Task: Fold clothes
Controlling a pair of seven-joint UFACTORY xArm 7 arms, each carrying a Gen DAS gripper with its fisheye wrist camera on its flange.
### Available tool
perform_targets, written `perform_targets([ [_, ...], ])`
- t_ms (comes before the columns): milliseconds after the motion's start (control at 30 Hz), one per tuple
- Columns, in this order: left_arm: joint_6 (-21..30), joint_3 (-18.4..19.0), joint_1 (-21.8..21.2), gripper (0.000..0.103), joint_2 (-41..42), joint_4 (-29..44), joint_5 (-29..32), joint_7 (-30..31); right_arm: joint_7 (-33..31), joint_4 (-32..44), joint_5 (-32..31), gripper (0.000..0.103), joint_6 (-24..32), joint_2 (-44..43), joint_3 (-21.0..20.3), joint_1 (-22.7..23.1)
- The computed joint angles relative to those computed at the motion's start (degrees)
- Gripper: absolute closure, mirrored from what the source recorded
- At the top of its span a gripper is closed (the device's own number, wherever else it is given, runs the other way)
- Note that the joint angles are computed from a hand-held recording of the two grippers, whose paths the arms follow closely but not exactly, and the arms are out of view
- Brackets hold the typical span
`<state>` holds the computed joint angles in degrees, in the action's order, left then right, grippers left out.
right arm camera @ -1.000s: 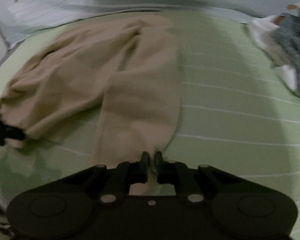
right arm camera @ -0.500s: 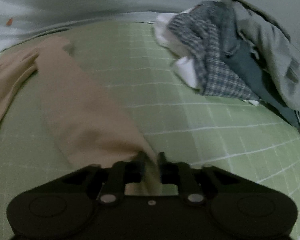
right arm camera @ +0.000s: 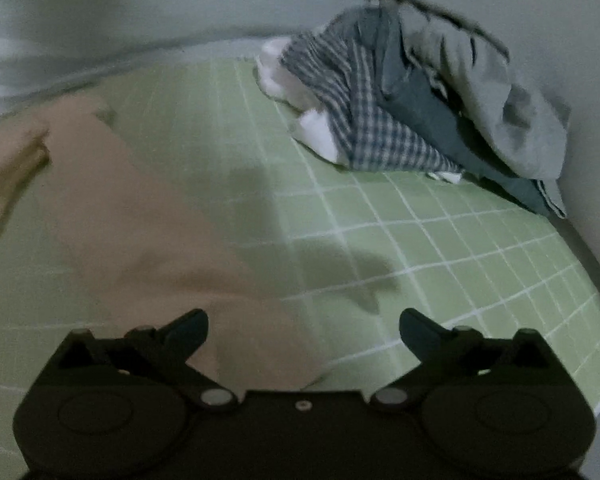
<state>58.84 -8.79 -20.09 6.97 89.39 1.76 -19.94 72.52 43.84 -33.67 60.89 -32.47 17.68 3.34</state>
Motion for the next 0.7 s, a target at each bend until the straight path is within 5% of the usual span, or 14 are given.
perform_targets([
  [200, -0.37, 1.93, 3.79, 0.016, -0.1, -0.36, -3.65, 4.89, 10.04, 9.17, -6.1, 0.0, -0.99, 9.95, 6.96, 1.57],
  [400, -0.23, 3.02, 7.52, 0.015, 0.93, 0.24, -7.94, 11.08, 9.83, 24.55, -8.17, 0.0, 2.9, 27.68, 8.94, 7.78],
  [700, 2.29, 4.05, 12.37, 0.015, 4.19, 3.42, -13.3, 23.78, 14.81, 40.68, -12.15, 0.007, 7.09, 43.18, 5.85, 17.9],
])
